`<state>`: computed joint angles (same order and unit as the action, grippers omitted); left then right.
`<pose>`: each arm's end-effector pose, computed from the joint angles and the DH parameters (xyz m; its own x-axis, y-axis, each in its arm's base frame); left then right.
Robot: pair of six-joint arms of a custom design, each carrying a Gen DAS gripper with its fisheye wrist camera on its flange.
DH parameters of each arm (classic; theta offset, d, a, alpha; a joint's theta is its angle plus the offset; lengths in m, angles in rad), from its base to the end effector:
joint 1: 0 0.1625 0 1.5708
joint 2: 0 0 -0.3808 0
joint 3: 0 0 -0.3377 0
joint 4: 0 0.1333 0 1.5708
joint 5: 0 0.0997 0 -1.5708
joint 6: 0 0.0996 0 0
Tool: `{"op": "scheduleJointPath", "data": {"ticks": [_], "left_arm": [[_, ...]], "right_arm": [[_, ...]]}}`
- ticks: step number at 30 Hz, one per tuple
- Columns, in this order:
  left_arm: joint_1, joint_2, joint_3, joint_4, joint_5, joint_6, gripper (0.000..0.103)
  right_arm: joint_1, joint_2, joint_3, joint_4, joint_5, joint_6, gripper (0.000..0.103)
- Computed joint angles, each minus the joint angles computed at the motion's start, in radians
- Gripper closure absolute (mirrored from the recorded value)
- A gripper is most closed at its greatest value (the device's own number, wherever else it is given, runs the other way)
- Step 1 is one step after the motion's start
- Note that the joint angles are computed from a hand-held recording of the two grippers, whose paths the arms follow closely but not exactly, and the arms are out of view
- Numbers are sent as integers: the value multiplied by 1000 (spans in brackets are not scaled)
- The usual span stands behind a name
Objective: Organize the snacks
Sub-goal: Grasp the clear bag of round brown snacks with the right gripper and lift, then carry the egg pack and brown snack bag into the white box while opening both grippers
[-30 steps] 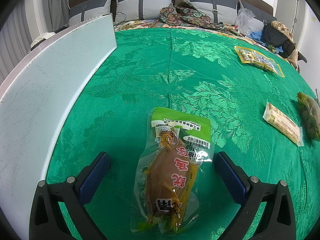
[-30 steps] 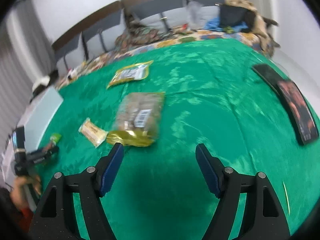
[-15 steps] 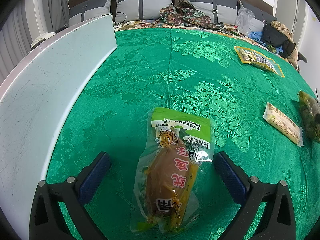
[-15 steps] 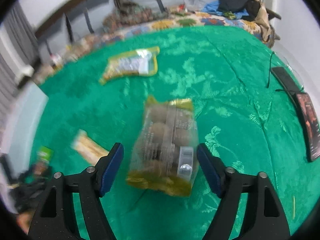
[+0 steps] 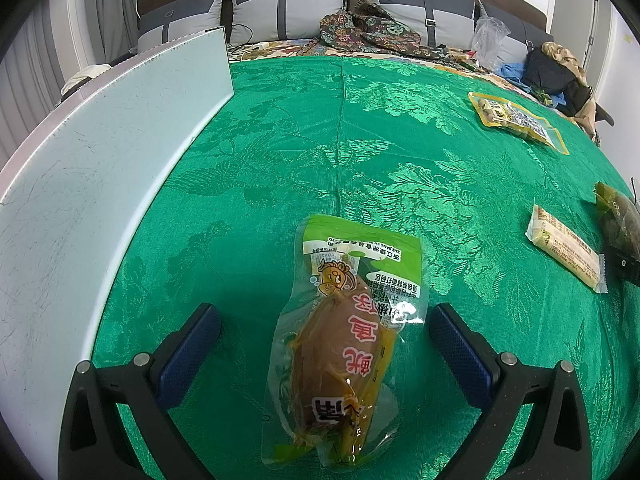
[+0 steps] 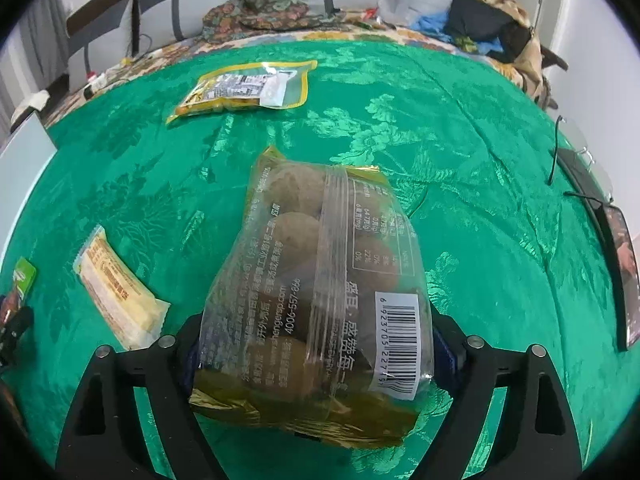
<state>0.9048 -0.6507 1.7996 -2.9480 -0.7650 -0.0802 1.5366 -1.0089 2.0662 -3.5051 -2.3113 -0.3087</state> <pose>-0.1810 -0.5624 0.0405 -0.6916 0.2372 -0.6823 0.5482 0.7874 -0.2819 0.0493 -0.4910 0.2202 -0.6926 0.3238 0.6446 -0.1979 0.7740 -0.6014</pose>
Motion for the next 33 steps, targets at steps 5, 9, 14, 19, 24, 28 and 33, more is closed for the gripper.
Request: {"op": "scheduleJointPath", "data": {"ticks": [5,9,14,19,24,28,33], "left_arm": [[0,0,0,0,0,0,0],[0,0,0,0,1,0,0],[-1,-9,-4,40,-1,-18,0],[-2,-67,-54,274,-69,-34,44],[33,-164,12,241,-234,-116,45],[23,-265,102,159,-344,-161,45],[14,-452,184,126,-407,-201,44]], "right_arm": [[-1,14,1,-39,1,-16,12],[-2,24,-7,-50,1,-22,11],[-3,13,-15,-2,0,-10,11],[-25,-125,-4,259,89,110,31],[-61,-315,80,402,278,214,32],[-30,-394,110,472,366,265,32],[116,-315,30,547,420,324,32]]}}
